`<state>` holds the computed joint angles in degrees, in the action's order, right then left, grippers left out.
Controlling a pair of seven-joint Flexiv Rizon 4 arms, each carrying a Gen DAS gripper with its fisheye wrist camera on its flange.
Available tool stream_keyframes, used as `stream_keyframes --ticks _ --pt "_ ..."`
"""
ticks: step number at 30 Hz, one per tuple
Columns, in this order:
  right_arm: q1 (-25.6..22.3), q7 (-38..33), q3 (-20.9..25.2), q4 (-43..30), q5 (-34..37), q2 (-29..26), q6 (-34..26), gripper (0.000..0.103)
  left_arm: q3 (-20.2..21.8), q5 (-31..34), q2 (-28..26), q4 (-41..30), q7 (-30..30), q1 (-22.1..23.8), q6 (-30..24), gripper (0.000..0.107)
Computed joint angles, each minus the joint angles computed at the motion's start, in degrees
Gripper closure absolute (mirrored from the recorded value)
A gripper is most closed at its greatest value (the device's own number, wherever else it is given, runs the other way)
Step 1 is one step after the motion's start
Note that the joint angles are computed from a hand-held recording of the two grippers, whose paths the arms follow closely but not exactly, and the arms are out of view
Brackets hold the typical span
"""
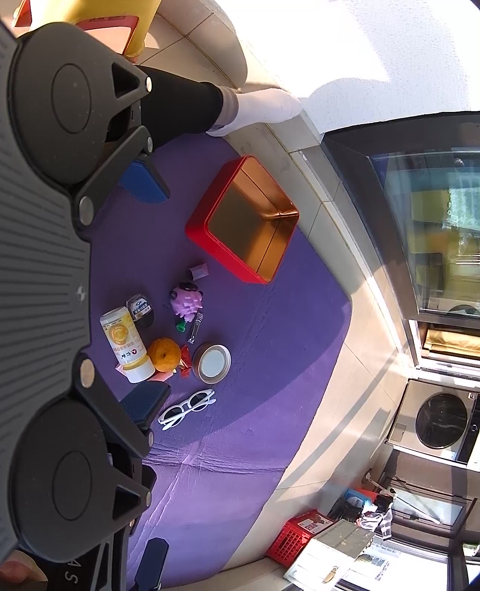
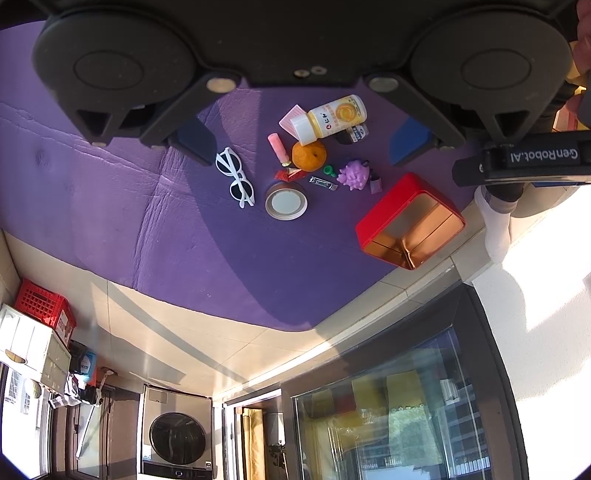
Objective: Organize rigid objects
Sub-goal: 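Move left tool toward purple spiky toy while right tool approaches white-yellow bottle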
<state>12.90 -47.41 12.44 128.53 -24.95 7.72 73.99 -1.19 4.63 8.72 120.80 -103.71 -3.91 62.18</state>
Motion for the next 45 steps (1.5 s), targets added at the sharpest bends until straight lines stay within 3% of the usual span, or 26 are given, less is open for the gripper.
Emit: stream_keyframes --ticks 16,26,32,38,45 --pt "-0.13 0.08 0.03 0.23 -0.13 0.21 -0.51 0.004 -0.29 -0.54 -0.73 0.91 -1.22 -0.32 1.56 0.004" --pt "-0.41 -0.44 -0.65 -0.3 -1.33 -1.7 -1.91 0.007 0.85 -5.48 -5.41 0.14 2.03 -0.64 3.75 0.004" --pt "1.07 -6.84 -1.48 -0.96 2.86 -4.96 -2.47 0.009 0.86 -8.57 -10.21 -1.13 5.6 -1.03 4.31 0.004" --pt "2.55 -14.25 -1.83 -3.7 8.92 -10.74 -3.75 0.012 1.26 -6.84 -15.62 -3.68 7.33 -1.33 4.65 0.004" --pt "2.78 -25.68 -0.85 -6.0 12.26 -17.48 2.23 0.014 2.85 -3.56 -23.63 -10.34 6.49 -1.95 4.71 0.004"
